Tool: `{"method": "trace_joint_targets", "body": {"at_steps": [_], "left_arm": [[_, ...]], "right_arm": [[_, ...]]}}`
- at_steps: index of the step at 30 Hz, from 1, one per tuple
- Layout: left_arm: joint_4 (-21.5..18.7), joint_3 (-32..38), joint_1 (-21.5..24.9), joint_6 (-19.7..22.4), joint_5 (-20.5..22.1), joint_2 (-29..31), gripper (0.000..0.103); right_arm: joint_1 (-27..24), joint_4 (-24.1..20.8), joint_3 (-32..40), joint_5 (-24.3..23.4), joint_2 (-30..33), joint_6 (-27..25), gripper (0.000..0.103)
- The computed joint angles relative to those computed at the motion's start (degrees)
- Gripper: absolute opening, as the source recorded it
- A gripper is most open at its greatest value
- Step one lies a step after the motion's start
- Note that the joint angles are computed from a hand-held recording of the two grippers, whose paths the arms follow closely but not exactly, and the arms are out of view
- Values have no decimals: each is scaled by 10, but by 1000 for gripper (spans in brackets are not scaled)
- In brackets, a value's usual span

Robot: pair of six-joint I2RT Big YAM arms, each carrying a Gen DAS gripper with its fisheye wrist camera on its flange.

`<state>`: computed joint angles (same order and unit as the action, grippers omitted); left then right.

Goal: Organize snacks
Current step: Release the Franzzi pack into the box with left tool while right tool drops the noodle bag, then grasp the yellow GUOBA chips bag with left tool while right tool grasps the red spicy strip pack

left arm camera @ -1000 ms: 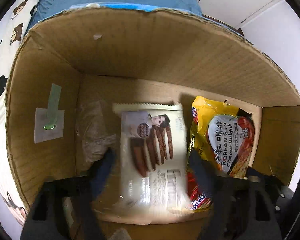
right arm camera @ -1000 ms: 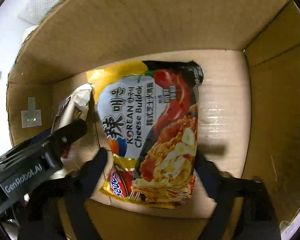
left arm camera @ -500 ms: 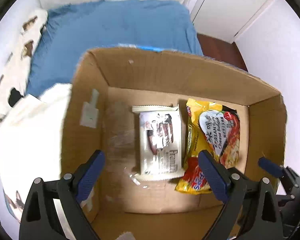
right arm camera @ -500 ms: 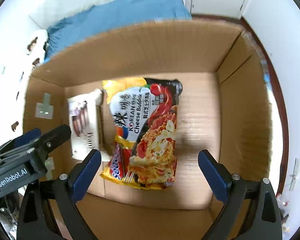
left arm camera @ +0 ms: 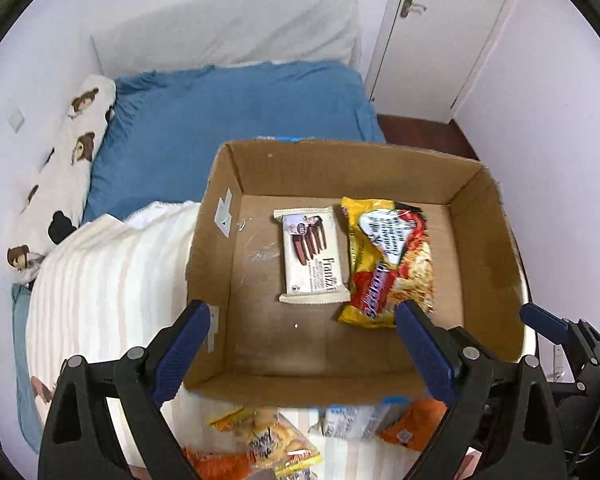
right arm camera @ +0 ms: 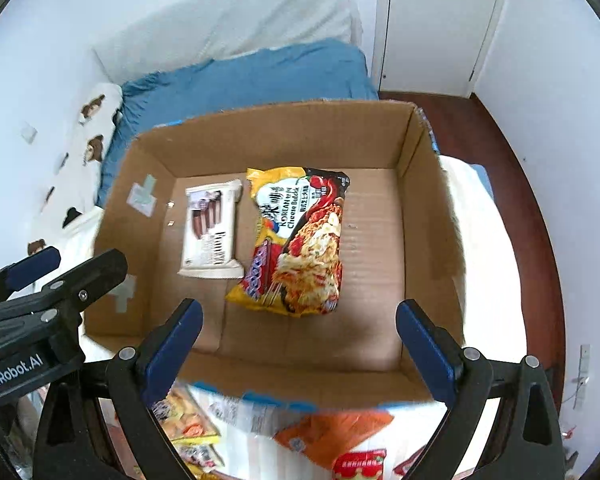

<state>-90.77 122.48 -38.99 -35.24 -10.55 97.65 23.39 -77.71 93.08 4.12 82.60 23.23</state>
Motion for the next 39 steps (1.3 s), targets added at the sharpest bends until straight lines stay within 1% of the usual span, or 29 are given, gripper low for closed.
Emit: {"method": "trace_joint_targets", "body": {"at_steps": [4, 7, 10, 14, 17, 19, 21, 23, 26, 28, 30, 32, 34, 35, 36, 37, 38, 39], "left_arm": [[1, -13, -20, -18, -21, -32, 95], [4, -30, -33, -36, -30, -59, 95], [14, -63, -46, -59, -34, -96, 95], [19, -130, -66, -98, -43, -152, 95], [10, -194, -79, -132, -44, -192, 95], [2, -241, -87, -156, -37, -215, 95], [1, -295, -95, -181, -21, -238, 95], [-11, -343, -102, -217, 1, -255, 95], [29, -428, -108, -264, 79, -283, 95], [58, -462, -113, -280, 119, -287, 95], [88, -490, -117, -297, 152, -285, 95], [128, -511, -118, -313, 181, -278, 95], [151, -523, -116, -325, 199, -268, 95], [165, -530, -116, -332, 203, -264, 93], [168, -532, -117, -335, 202, -256, 84], [175, -535, -117, -339, 204, -250, 70], [181, -538, -118, -342, 206, -246, 62], [177, -537, -121, -345, 202, -238, 54]], "right_arm": [[16, 3, -16, 8, -40, 18, 99], [25, -7, -28, -1, -73, 33, 99], [31, -19, -45, -10, -105, 48, 99], [38, -27, -99, -34, -153, 76, 99], [37, -32, -155, -54, -189, 96, 99], [33, -34, -199, -63, -215, 110, 99], [31, -35, -235, -65, -235, 117, 99], [26, -40, -272, -67, -252, 123, 99], [11, -41, -320, -83, -269, 131, 99], [4, -35, -347, -87, -274, 134, 99], [1, -26, -374, -86, -275, 136, 99], [2, -20, -394, -79, -272, 136, 99], [5, -14, -407, -72, -265, 135, 99], [8, -10, -416, -64, -263, 136, 95], [9, -8, -422, -59, -262, 136, 91], [12, -7, -427, -51, -261, 137, 78], [18, -4, -432, -36, -263, 138, 71], [22, 0, -435, -27, -267, 138, 68]]}}
